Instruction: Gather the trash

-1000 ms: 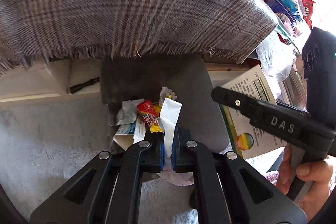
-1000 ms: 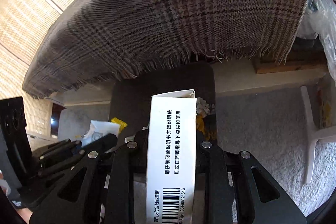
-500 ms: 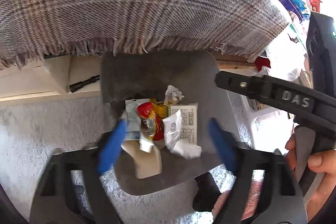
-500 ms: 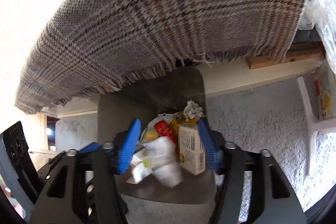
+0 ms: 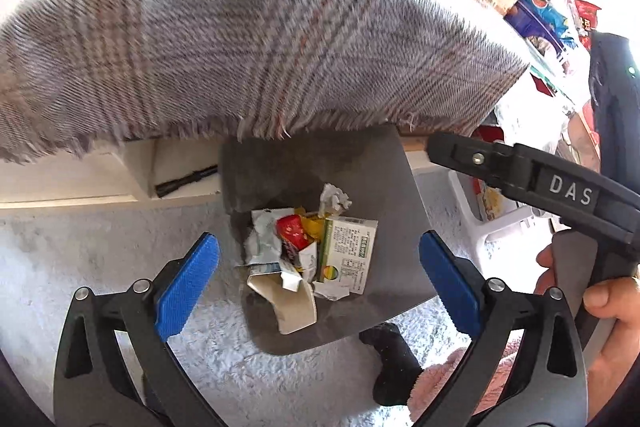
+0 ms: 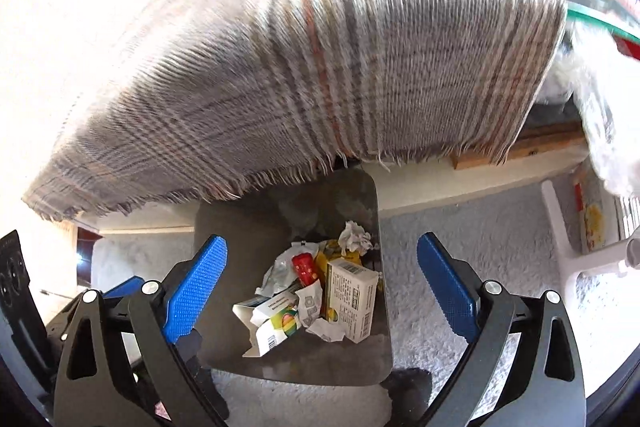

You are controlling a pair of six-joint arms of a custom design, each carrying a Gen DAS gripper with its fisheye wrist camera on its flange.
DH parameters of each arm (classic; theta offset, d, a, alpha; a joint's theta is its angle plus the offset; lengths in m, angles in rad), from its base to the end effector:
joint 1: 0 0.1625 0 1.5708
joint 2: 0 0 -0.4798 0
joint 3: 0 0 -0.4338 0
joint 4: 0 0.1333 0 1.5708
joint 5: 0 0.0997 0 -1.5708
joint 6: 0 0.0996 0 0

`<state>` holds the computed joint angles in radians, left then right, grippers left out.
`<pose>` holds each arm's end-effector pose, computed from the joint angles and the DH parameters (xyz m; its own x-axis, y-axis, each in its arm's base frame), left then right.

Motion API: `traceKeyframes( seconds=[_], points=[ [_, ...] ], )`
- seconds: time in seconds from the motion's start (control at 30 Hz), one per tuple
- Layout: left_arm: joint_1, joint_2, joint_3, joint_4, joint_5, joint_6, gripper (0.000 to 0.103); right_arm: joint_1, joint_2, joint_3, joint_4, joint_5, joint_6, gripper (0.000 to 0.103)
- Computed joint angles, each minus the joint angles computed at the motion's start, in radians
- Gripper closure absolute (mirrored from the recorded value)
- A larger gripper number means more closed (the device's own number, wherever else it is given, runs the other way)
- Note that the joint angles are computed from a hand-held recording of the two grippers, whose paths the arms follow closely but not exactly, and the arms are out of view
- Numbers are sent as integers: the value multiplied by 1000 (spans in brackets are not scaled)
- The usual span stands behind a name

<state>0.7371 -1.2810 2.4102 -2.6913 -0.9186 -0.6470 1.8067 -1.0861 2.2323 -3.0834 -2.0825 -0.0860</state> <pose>-0.1819 -0.4268 0.1501 -0.8694 0.0672 -0.4895 0.2711 0.8931 -0.3589 0.2052 -0.4921 0.1464 -0.8667 -0.1111 0.4862 -0.2937 0.9016 -0.3177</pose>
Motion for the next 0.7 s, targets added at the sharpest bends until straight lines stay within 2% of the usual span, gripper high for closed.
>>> traceKeyframes(
  seconds=[0.13, 0.2, 0.3, 0.47, 0.6, 0.7],
  points=[
    [-57, -85, 7, 36, 60, -42, 8, 45, -53, 11, -21, -17, 1, 7],
    [-101, -127, 0, 65, 130, -73, 8, 79, -85, 12, -48, -25, -20, 3],
    [-160, -178, -24, 119, 209, -103, 8, 140, -128, 0, -77, -63, -56, 3],
    [-259, -245, -88, 259, 347, -137, 8, 211, -180, -20, -106, -78, -87, 3],
    [-311, -270, -126, 307, 437, -129, 8, 268, -184, -54, -139, -95, -134, 3],
    [-327, -267, -149, 291, 492, -85, 8, 300, -178, -82, -171, -95, -158, 3]
  ],
)
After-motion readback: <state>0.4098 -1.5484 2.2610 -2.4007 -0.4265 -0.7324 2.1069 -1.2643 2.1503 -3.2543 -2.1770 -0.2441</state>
